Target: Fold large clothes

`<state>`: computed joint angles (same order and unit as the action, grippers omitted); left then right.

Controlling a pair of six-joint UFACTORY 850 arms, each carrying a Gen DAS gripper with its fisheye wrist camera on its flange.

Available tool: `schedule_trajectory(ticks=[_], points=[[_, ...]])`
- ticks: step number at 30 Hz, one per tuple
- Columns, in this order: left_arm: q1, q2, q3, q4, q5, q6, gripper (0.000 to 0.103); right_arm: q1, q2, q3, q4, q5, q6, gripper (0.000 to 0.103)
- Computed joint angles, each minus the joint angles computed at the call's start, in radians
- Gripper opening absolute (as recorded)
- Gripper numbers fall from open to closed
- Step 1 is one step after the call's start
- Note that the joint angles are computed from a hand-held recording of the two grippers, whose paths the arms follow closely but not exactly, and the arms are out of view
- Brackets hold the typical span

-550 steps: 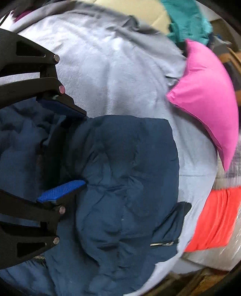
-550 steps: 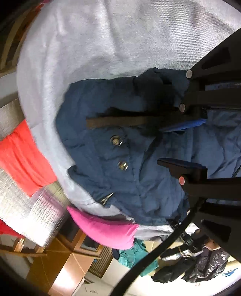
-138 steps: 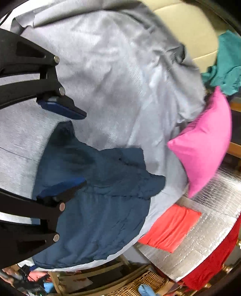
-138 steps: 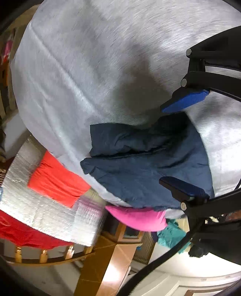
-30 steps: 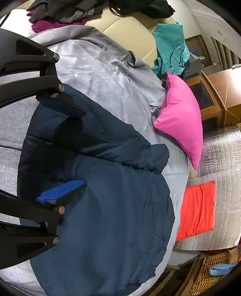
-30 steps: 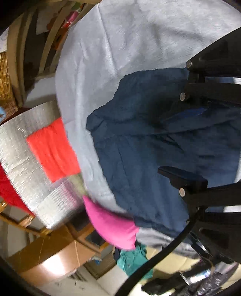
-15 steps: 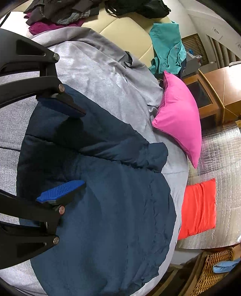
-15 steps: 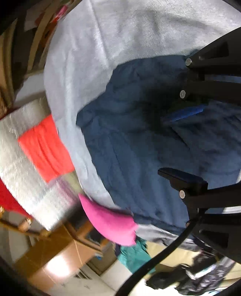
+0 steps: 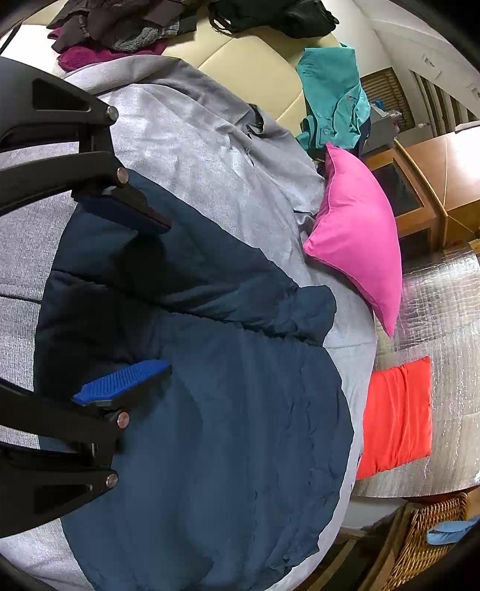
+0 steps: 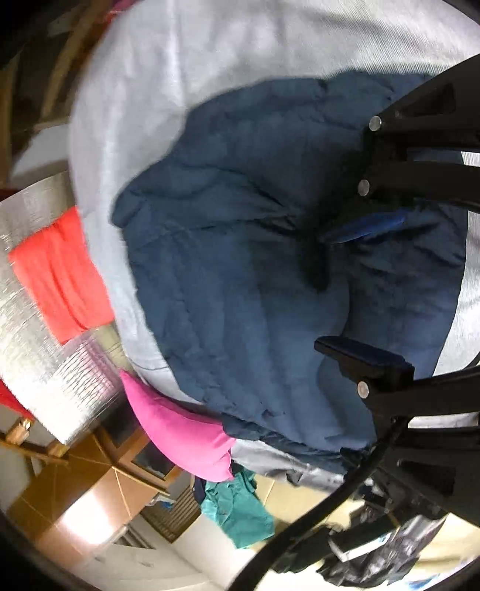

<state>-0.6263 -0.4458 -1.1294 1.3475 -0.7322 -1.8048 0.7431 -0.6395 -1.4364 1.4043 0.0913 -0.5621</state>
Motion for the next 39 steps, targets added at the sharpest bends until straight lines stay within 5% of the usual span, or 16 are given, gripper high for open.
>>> schedule_trajectory(ticks=[5, 7, 13, 21, 25, 33, 39], points=[[-0.022, 0.047, 0.034, 0.025, -0.012, -0.056, 0.072, 0.054, 0.058, 0.044, 0.133, 0.167, -0.167, 0.058], [-0.044, 0.084, 0.066, 0.066, -0.029, -0.106, 0.072, 0.092, 0.086, 0.06, 0.185, 0.261, -0.231, 0.066], [-0.128, 0.198, 0.131, 0.129, -0.11, -0.171, 0.088, 0.205, 0.184, 0.141, 0.244, 0.535, -0.272, 0.075], [-0.27, 0.338, 0.167, 0.131, -0.324, -0.156, 0.099, 0.319, 0.325, 0.213, 0.26, 0.785, -0.222, 0.089], [-0.331, 0.418, 0.191, 0.126, -0.371, -0.155, 0.101, 0.394, 0.379, 0.233, 0.222, 0.929, -0.183, 0.103], [-0.471, 0.508, 0.205, 0.104, -0.54, -0.129, 0.102, 0.489, 0.434, 0.206, 0.312, 1.028, -0.288, 0.103], [-0.519, 0.568, 0.214, 0.07, -0.571, -0.109, 0.103, 0.528, 0.429, 0.165, 0.391, 1.053, -0.364, 0.103]])
